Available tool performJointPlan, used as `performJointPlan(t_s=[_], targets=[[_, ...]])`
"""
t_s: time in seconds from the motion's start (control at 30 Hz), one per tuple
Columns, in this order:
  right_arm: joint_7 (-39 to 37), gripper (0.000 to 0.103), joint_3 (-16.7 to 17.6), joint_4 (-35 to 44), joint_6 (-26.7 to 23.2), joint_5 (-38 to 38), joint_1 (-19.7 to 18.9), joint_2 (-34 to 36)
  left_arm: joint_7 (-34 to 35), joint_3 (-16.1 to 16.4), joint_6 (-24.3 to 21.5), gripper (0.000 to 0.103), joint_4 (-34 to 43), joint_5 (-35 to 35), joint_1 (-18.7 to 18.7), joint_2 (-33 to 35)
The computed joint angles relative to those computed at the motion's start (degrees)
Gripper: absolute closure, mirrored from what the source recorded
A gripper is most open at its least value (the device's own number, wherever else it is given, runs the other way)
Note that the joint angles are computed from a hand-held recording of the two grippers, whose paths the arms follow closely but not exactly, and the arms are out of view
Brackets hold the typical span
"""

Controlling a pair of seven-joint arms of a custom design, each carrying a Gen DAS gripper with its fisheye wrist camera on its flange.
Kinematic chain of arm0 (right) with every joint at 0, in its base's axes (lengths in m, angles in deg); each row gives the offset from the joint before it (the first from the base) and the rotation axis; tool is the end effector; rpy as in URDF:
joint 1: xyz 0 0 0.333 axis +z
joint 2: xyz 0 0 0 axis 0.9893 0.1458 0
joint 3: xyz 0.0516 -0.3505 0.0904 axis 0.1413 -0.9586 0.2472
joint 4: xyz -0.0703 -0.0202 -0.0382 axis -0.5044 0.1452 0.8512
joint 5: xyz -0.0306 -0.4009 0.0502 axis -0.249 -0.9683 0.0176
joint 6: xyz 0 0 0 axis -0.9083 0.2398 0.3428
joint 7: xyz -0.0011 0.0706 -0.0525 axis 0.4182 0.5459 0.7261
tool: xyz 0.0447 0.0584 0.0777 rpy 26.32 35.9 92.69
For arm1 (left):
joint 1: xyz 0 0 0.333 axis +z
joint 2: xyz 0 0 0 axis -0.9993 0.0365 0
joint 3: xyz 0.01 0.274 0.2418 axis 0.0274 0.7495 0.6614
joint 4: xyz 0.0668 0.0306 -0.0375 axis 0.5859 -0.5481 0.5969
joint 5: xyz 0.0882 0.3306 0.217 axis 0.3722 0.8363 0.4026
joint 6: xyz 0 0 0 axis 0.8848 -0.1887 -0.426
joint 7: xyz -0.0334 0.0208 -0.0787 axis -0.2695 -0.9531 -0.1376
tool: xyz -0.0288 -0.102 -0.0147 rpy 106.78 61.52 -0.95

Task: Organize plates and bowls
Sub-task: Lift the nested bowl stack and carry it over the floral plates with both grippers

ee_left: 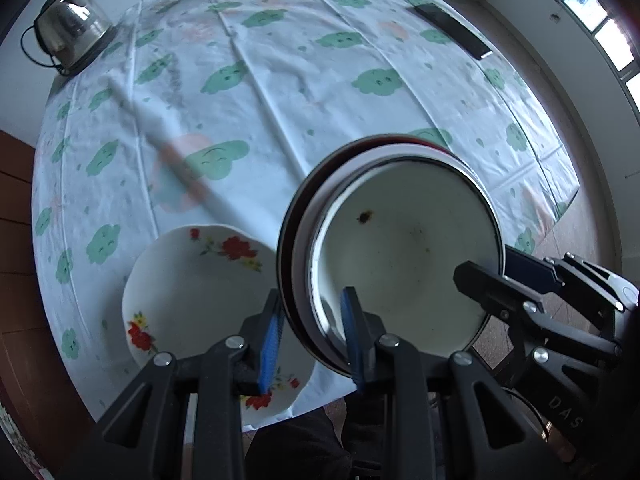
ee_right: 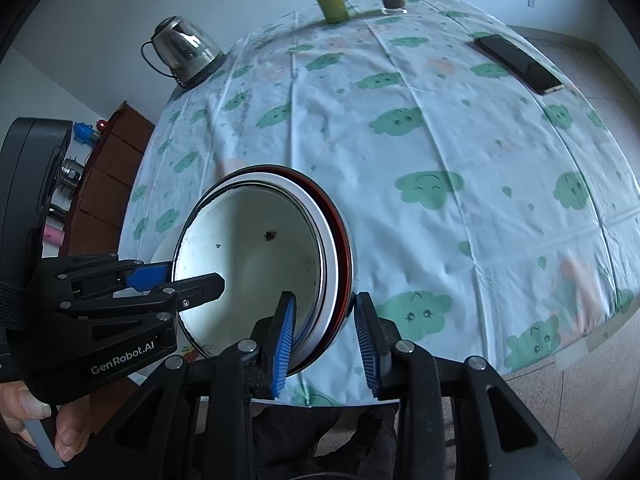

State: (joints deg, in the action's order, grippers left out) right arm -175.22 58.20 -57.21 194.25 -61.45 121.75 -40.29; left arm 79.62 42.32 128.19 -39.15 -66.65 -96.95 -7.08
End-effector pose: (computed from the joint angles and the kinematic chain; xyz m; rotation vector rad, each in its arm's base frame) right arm 0.6242 0.4840 0.4022 -1.0506 2.4117 -0.2211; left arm 0.7726 -0.2202 0.4274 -0.8136 3.0025 -0.1909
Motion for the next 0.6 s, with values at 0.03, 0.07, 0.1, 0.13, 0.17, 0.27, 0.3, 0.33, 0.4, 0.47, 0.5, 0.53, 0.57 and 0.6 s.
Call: performJointPlan(t_s=[0.03,0.07,0.1,0.13,0.17,0.27,0.3,0.33,0.4,0.47,0.5,0.53,0.57,0.6], targets=[[-0.43,0.07,0.12,0.51,-0.15,0.05,-0.08,0.23,-0.29,0.14,-0.35,0.076,0.63,-0.08,0.14,0.28],[-1.04,0.07,0.24,1.27,-0.23,0.11,-0.21,0.61,-0.46,0.19,-0.46,0.076,0.78,-0.14,0.25,0.32],[-1.55,0.07,0.3,1.8,-0.29,0.2,-0.28,0.88,-0.65,0.26,-0.64,0.076,1.17,-0.22,0.41,0.47],[-2.31,0.07,0.43,2.66,-0.5,0.36,-0.39,1.31,-0.77,0.32,-0.58,0.076,1.32,-0.29,0.6,0.49],[-2.81,0.07,0.42,3.22,-0.61,0.47,-0.4,1.6,-0.89,0.35,-0.53,0.076,1.43,-0.35,0.76,0.5],[-5.07,0.07,0.67,5.61,-1.23,1.14,-0.63,2.82,-1.42,0.52,-0.85,0.076,2.42,-0.51,1.2,0.91],[-5.74,0.07,0.7,6.38,-1.37,1.39,-0.66,3.23,-1.63,0.59,-0.95,0.076,2.82,-0.6,1.39,1.08],[-6.24,0.07,0.67,6.96,-1.48,1.65,-0.66,3.57,-1.72,0.63,-0.96,0.076,3.0,-0.59,1.51,1.17],[-7.75,0.07,0.75,8.78,-2.02,2.24,-0.72,4.55,-2.14,0.76,-1.39,0.076,3.99,-0.68,1.8,1.68],[-8.96,0.07,0.76,10.34,-2.43,2.87,-0.75,5.44,-2.38,0.83,-1.54,0.076,4.4,-0.72,2.07,1.9],[-9.62,0.07,0.78,11.18,-2.63,3.2,-0.78,5.92,-2.56,0.9,-1.56,0.076,4.68,-0.75,2.24,2.05],[-10.37,0.07,0.87,12.17,-2.91,3.59,-0.84,6.5,-2.67,0.95,-1.5,0.076,4.78,-0.71,2.34,2.11],[-10.87,0.07,0.83,12.81,-3.11,3.9,-0.8,6.87,-2.83,0.99,-1.55,0.076,4.94,-0.72,2.46,2.21],[-11.58,0.07,0.87,13.76,-3.39,4.25,-0.82,7.42,-3.03,1.07,-1.72,0.076,5.41,-0.74,2.61,2.47]])
